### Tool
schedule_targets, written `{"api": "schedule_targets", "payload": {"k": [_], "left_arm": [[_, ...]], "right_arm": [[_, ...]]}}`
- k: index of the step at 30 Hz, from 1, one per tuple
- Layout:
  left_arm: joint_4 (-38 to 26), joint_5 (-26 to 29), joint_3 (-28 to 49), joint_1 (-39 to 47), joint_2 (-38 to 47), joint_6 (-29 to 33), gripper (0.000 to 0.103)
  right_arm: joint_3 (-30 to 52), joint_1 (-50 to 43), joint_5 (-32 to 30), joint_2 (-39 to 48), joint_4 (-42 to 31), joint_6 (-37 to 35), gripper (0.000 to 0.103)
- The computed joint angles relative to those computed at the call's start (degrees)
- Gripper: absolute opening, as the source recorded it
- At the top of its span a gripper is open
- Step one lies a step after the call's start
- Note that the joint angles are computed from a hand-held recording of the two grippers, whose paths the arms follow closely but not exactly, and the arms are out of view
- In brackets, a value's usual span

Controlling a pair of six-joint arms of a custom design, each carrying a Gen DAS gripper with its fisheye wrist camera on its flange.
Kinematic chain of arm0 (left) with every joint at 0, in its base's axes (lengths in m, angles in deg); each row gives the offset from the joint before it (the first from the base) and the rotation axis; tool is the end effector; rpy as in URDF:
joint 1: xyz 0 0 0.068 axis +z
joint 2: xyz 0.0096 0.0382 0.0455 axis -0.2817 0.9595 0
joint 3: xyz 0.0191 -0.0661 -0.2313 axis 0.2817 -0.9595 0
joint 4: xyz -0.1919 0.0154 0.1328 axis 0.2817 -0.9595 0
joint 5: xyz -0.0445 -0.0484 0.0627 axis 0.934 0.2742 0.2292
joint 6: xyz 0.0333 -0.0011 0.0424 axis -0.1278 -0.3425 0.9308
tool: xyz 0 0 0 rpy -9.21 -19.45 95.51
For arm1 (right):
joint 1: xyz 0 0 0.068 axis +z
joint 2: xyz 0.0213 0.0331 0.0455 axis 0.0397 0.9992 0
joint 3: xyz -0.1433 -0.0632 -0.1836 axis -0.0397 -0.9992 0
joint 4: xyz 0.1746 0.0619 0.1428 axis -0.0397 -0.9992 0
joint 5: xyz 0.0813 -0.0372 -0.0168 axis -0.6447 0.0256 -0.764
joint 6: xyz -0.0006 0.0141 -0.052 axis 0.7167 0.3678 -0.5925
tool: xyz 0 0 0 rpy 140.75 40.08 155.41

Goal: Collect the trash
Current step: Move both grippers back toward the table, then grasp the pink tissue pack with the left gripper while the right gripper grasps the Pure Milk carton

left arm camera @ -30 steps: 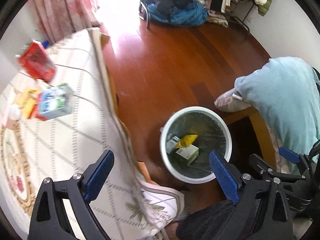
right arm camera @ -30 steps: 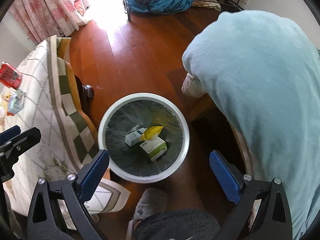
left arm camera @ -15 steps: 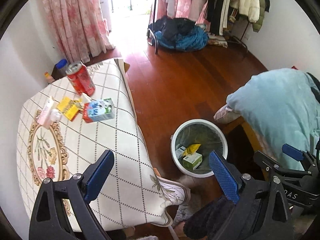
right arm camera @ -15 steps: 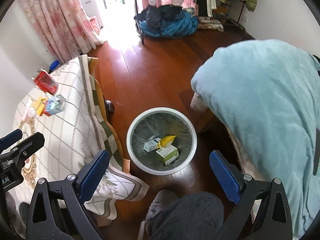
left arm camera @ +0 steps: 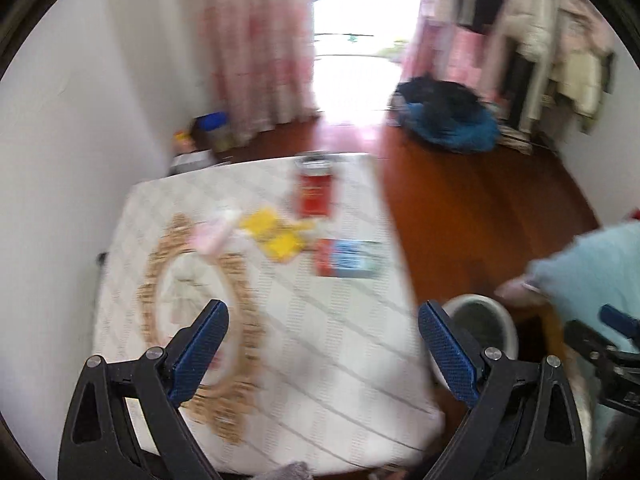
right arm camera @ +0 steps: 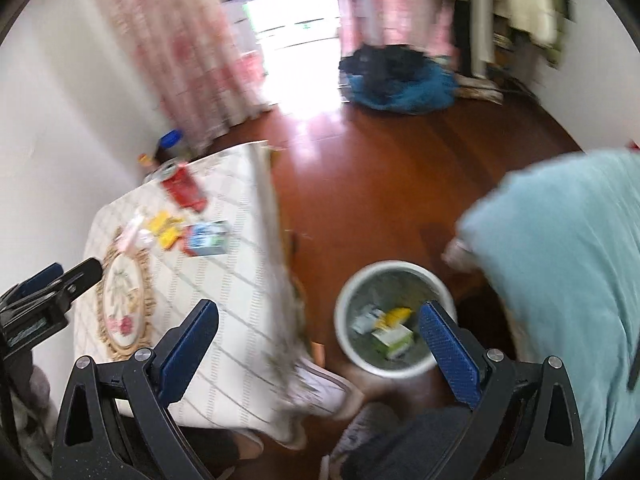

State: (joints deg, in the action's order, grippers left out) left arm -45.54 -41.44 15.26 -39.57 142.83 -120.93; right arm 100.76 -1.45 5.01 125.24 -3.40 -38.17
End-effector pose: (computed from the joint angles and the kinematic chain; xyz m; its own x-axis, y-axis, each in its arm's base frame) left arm 0.1271 -0.0384 0.2597 -0.7685 -0.3753 -0.5182 -0.4537 0.8907 0.0278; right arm 0.2075 -0.0024 0.2930 -0.8526 -0.2656 -0.4500 -0.3646 0.9193 0.1484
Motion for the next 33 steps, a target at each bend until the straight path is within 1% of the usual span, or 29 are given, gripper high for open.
{"api": "schedule_targets", "payload": {"k": [1, 2, 4, 5, 6, 8, 9, 10, 11, 13, 14, 15, 16, 19, 21, 22, 23, 24, 25, 26, 27, 29, 30, 31, 32, 33], "left_arm": [[1.8, 2.1, -2.8, 7.2, -2.0, 6.1, 0.097], [4.7, 1.9, -6.3, 14.4, -3.2, 11.1, 0.097], [11.2, 5.1, -12.1, 28.8, -4.2, 23.1, 0.097], [15.0, 6.1, -14.6, 34.6, -3.4, 27.9, 0.097], [20.7, 6.8, -18.0, 41.0, -1.2, 33.2, 0.097], [28.9, 7.0, -21.0, 47.6, 3.7, 39.0, 0.097], [35.3, 7.3, -22.9, 51.2, 8.1, 42.7, 0.097], [39.0, 7.0, -23.7, 52.4, 11.0, 44.4, 0.097], [44.1, 6.0, -24.3, 53.4, 15.8, 46.2, 0.097], [50.1, 5.7, -24.1, 54.4, 22.3, 48.3, 0.097], [52.1, 5.6, -23.7, 54.7, 24.9, 49.2, 0.097], [54.9, 5.3, -22.9, 55.0, 28.6, 50.6, 0.097], [56.1, 5.2, -22.3, 54.9, 30.5, 51.1, 0.097], [59.3, 5.2, -18.8, 54.5, 37.3, 53.9, 0.097], [58.8, 5.5, -15.2, 54.0, 40.1, 55.6, 0.097], [58.9, 6.1, -13.8, 53.9, 41.5, 56.6, 0.097], [58.7, 7.1, -12.0, 54.1, 42.8, 58.0, 0.097], [58.8, 8.3, -10.1, 54.4, 44.8, 60.0, 0.097], [59.1, 8.9, -8.7, 54.6, 46.7, 61.6, 0.097], [58.8, 9.2, -7.0, 54.6, 48.7, 63.0, 0.097], [58.4, 9.4, -5.0, 54.5, 51.0, 64.8, 0.096], [57.9, 10.1, -2.9, 54.2, 53.3, 66.7, 0.096], [57.1, 11.0, -1.7, 54.1, 54.5, 68.0, 0.096], [56.2, 11.9, -0.5, 54.3, 55.4, 68.5, 0.096], [55.5, 13.1, 0.4, 54.6, 56.2, 68.8, 0.090], [53.9, 14.2, 1.8, 55.0, 57.2, 68.2, 0.077]], "right_arm": [[-0.2, 5.3, 1.5, 1.2, 1.8, 2.9, 0.102], [-0.3, 10.7, 2.6, 3.1, 3.8, 5.6, 0.102], [0.0, 21.0, 5.1, 8.9, 8.5, 9.7, 0.102], [1.1, 25.8, 6.4, 13.5, 11.3, 10.7, 0.102], [2.7, 30.0, 8.2, 18.1, 13.4, 11.4, 0.102], [6.8, 36.4, 12.2, 27.3, 16.4, 10.7, 0.102], [9.4, 38.9, 14.4, 32.2, 17.5, 10.1, 0.102], [12.4, 40.9, 16.6, 36.8, 18.0, 9.2, 0.102], [15.9, 42.7, 18.3, 41.8, 18.3, 8.2, 0.102], [22.5, 45.0, 21.4, 50.0, 17.6, 4.9, 0.102], [25.3, 46.2, 23.4, 53.7, 18.1, 3.0, 0.102], [27.5, 46.9, 24.2, 56.3, 17.7, 1.4, 0.102], [30.0, 47.5, 24.9, 59.0, 17.1, 0.2, 0.102], [37.7, 48.6, 24.5, 66.2, 14.2, -1.9, 0.102], [42.5, 48.5, 23.2, 70.1, 11.8, -0.6, 0.101], [42.7, 48.2, 22.0, 70.4, 11.7, -0.1, 0.099], [42.9, 47.9, 20.6, 70.5, 11.6, 0.8, 0.091], [43.2, 47.4, 18.7, 70.6, 11.0, 2.5, 0.078], [43.1, 46.7, 16.3, 70.3, 10.2, 5.1, 0.077], [43.1, 46.5, 16.3, 70.3, 9.8, 7.2, 0.073], [42.4, 45.8, 15.6, 69.7, 9.5, 10.1, 0.065], [40.3, 44.1, 13.9, 68.1, 9.2, 16.4, 0.065], [39.7, 43.4, 12.7, 67.8, 8.7, 18.4, 0.065], [37.4, 42.6, 10.4, 66.5, 9.6, 20.0, 0.065], [36.0, 42.5, 9.8, 65.9, 10.5, 20.8, 0.065], [34.8, 42.5, 9.8, 65.2, 11.2, 21.2, 0.065]]}}
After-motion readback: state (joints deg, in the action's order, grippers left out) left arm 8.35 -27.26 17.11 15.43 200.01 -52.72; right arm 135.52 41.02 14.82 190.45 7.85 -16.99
